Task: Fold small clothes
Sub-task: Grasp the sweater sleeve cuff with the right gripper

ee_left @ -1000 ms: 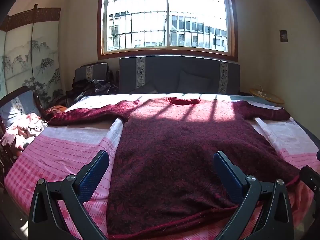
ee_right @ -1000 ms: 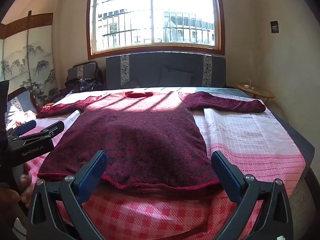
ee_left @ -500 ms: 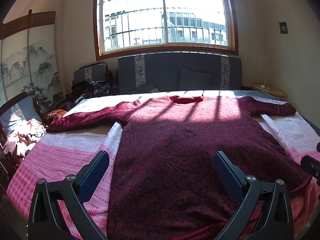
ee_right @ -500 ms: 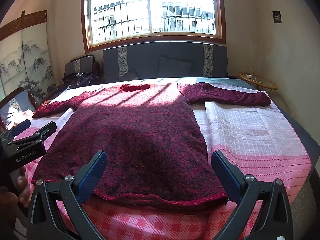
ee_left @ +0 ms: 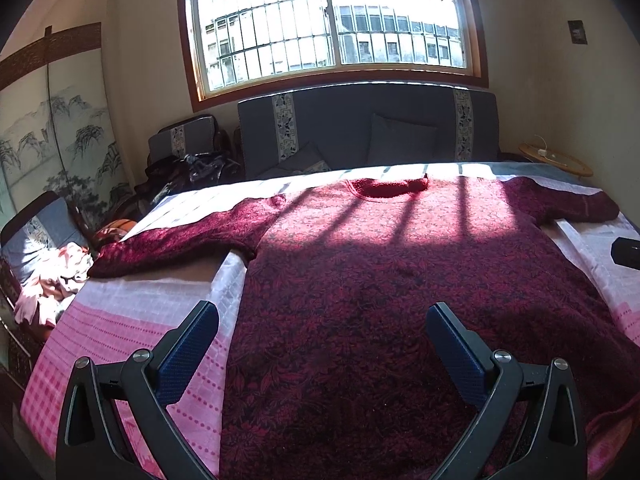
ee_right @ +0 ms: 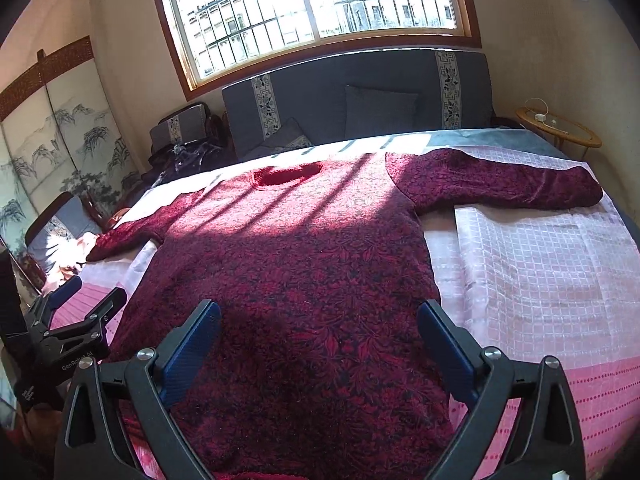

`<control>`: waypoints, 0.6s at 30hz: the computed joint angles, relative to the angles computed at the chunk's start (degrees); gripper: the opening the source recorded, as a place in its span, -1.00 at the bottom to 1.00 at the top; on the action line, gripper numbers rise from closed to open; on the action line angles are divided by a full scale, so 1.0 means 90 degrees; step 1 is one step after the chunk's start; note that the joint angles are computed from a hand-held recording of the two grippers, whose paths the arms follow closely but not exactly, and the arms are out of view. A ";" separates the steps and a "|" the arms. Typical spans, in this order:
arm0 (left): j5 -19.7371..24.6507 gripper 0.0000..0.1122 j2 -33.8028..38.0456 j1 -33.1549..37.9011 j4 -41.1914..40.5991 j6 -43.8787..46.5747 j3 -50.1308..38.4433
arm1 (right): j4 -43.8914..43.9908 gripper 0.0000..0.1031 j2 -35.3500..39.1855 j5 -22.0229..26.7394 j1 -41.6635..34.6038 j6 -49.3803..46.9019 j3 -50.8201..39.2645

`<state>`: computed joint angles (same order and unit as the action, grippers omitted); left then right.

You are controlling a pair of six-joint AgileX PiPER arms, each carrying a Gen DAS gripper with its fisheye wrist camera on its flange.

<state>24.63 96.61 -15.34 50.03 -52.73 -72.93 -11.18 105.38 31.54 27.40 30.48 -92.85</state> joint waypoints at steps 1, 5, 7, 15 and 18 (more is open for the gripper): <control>-0.0200 0.83 0.0138 0.0136 -0.0583 0.0584 -0.0119 | 0.0637 0.60 0.0163 0.0040 -0.0250 -0.0557 -0.0224; -0.0802 0.83 0.0673 0.0701 -0.3129 0.2760 -0.0482 | 0.3083 0.19 0.1009 0.0477 -0.1492 -0.2267 -0.1245; -0.0940 0.83 0.0936 0.0975 -0.4402 0.3808 -0.0679 | 0.4121 0.18 0.1553 0.0834 -0.2205 -0.2691 -0.1842; 0.0475 0.83 0.1925 0.1879 -0.8579 0.6726 -0.1754 | 0.5484 0.18 0.2983 0.1084 -0.4262 -0.2095 -0.3494; 0.0492 0.83 0.1917 0.1609 -0.7564 0.5976 -0.1800 | 0.5191 0.18 0.3518 0.1328 -0.4765 -0.1331 -0.4320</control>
